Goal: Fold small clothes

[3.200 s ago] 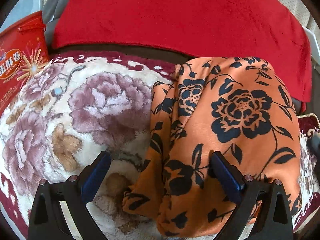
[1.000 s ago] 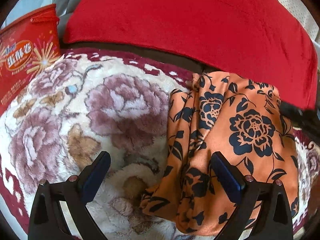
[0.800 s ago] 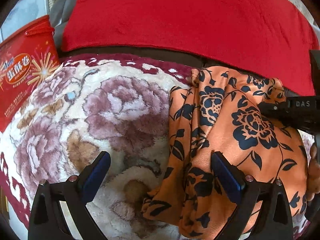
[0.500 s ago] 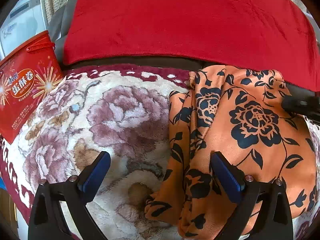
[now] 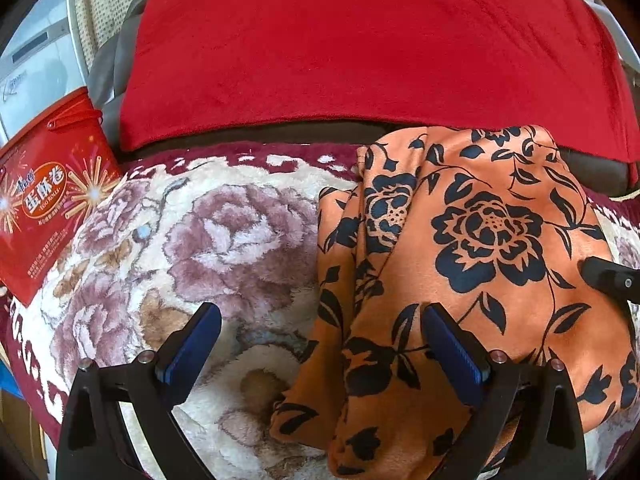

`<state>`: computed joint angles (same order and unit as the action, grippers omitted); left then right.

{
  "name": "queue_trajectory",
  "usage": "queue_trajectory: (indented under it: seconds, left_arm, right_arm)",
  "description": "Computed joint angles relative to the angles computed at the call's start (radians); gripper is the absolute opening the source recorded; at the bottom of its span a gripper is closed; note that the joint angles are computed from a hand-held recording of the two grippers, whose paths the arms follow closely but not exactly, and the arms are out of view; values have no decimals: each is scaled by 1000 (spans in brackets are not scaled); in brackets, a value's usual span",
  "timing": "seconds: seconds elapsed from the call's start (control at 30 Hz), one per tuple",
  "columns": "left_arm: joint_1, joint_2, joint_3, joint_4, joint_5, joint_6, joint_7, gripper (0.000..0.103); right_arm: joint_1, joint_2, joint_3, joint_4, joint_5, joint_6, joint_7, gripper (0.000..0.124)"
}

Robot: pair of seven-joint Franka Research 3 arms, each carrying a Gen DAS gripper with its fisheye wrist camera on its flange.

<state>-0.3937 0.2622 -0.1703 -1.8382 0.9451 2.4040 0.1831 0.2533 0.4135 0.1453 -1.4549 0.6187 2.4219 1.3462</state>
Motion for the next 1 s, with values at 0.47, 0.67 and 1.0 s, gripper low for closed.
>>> queue_trajectory:
  seconds: [0.47, 0.67, 1.0]
  left_arm:
    - [-14, 16, 3, 13, 36, -28, 3, 101]
    - [-25, 29, 4, 32, 41, -51, -2, 101]
    - [-35, 26, 3, 34, 61, -74, -4, 101]
  right_arm:
    - [-27, -34, 25, -81, 113, 60, -142, 2]
    - [-24, -38, 13, -69, 107, 27, -135, 2]
    - [-31, -128, 0, -97, 123, -23, -167, 8]
